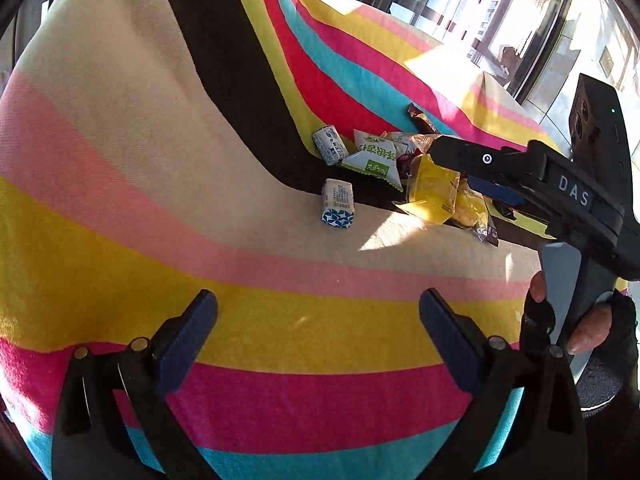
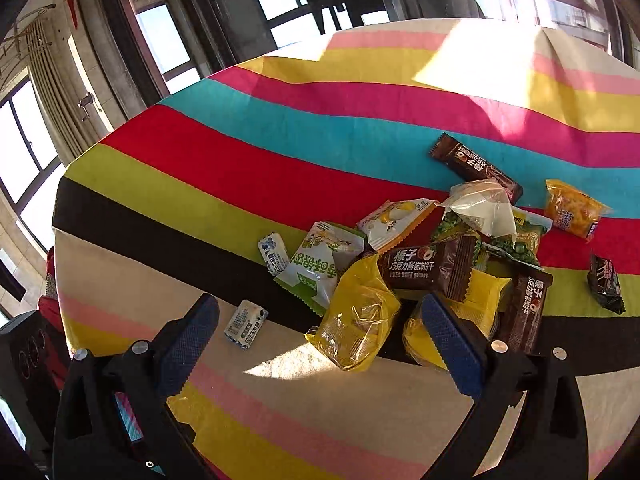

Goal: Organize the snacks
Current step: 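Grasp another yellow bread bag with the right tool while the left tool approaches the milk carton, then grasp the small white milk carton with the left tool while the right tool holds its bag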

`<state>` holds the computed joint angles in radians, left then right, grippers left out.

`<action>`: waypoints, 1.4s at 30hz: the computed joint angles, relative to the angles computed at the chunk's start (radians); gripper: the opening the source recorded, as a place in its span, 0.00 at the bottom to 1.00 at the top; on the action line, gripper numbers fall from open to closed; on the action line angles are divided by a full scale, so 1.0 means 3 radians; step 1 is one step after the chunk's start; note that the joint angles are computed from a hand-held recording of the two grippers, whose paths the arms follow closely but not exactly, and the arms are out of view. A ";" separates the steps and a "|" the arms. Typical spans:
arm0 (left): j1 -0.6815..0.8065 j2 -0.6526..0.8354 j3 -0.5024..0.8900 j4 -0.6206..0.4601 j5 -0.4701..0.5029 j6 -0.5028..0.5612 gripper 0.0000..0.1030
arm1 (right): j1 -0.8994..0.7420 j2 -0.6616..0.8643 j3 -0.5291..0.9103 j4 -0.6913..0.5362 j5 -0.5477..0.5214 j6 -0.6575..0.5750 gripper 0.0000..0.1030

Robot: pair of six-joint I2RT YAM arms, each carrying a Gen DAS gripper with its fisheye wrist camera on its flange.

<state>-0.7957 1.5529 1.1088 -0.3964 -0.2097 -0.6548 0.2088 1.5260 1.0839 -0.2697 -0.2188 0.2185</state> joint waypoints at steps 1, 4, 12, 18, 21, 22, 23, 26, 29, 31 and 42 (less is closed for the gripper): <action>-0.0017 0.0014 0.0013 -0.0015 -0.0020 -0.0005 0.98 | 0.0034 0.0067 0.0044 0.0027 0.0058 -0.0011 0.94; -0.0041 0.0009 -0.0007 0.0014 -0.0022 -0.0030 0.98 | 0.0183 0.0234 0.0193 -0.0059 0.0316 -0.0147 0.94; -0.0066 -0.0017 -0.0068 0.0071 -0.0029 -0.0074 0.98 | 0.0432 0.0414 0.0488 -0.0489 0.0819 -0.0303 0.73; -0.0081 -0.0006 -0.0060 0.0085 -0.0037 -0.0102 0.98 | 0.0475 -0.0402 -0.0315 -0.0501 0.0951 -0.0602 0.41; -0.0079 -0.0003 -0.0059 0.0089 -0.0036 -0.0103 0.98 | 0.0343 -0.1073 -0.0770 -0.0668 0.0813 -0.0589 0.39; -0.0074 -0.0005 -0.0060 0.0089 -0.0032 -0.0097 0.98 | 0.0275 -0.1264 -0.0887 -0.0738 0.0768 -0.0571 0.39; -0.0078 0.0006 -0.0049 0.0082 -0.0038 -0.0098 0.98 | 0.0195 -0.1402 -0.0969 -0.0813 0.0711 -0.0556 0.41; -0.0097 0.0055 0.0012 0.0035 -0.0069 -0.0100 0.98 | 0.0031 -0.1548 -0.1117 -0.0873 0.0724 -0.0509 0.58; -0.0110 0.0066 0.0027 0.0008 -0.0089 -0.0099 0.98 | -0.0033 -0.1524 -0.1219 -0.0749 0.0584 -0.0468 0.63; -0.0108 0.0064 0.0021 0.0011 -0.0087 -0.0098 0.98 | 0.0094 -0.1395 -0.1218 -0.0666 0.0667 -0.0493 0.63; -0.0209 0.0552 0.0681 -0.0610 -0.0242 0.0257 0.98 | -0.0200 -0.1702 -0.1421 -0.0609 0.0335 -0.0513 0.37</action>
